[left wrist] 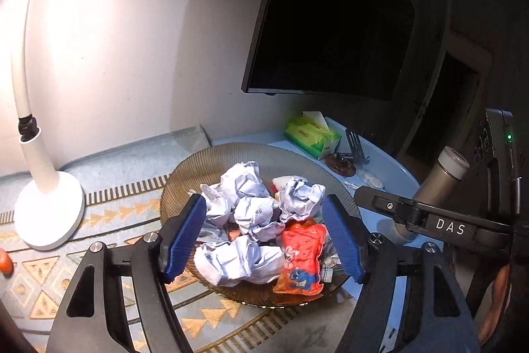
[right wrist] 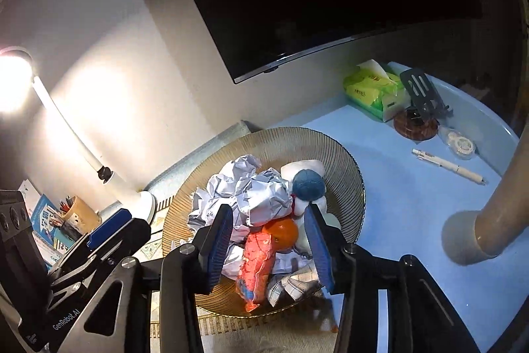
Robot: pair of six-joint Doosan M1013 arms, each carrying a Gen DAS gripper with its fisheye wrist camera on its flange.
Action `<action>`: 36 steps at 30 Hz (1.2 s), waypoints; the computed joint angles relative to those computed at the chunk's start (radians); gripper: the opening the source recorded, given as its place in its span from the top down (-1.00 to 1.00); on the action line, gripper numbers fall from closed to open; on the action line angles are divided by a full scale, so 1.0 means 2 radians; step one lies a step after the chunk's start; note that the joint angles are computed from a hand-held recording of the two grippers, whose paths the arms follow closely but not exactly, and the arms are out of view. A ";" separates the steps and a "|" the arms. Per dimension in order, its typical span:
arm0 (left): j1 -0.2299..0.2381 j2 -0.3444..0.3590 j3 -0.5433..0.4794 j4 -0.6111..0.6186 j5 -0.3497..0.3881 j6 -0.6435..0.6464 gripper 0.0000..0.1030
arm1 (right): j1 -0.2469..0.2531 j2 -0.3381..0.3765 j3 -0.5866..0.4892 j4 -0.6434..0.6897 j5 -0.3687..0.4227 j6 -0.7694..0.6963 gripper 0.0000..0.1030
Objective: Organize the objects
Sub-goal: 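Move both open tools back from the bowl toward the plush skewer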
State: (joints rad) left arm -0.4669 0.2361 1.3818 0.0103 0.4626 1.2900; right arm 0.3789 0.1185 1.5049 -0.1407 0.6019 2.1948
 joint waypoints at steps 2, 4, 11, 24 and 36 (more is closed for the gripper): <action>0.003 -0.008 0.007 0.012 -0.003 -0.013 -0.38 | 0.003 0.000 -0.002 0.009 0.000 -0.010 0.15; 0.006 -0.017 0.016 0.021 -0.006 -0.024 -0.38 | 0.009 0.001 -0.005 0.012 0.000 -0.016 0.15; 0.018 -0.058 0.056 0.083 -0.014 -0.074 -0.43 | 0.034 0.010 -0.019 0.033 -0.002 -0.049 0.15; 0.082 -0.132 0.127 0.182 -0.014 -0.193 -0.80 | 0.092 0.059 -0.080 0.088 0.033 -0.127 0.15; 0.128 -0.164 0.108 0.376 0.108 -0.317 -0.88 | 0.133 0.140 -0.194 0.131 0.087 -0.211 0.00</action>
State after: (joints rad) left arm -0.2104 -0.0915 1.5984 0.7614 0.6793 0.6570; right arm 0.6449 0.3977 1.1161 0.1210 0.7764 1.7721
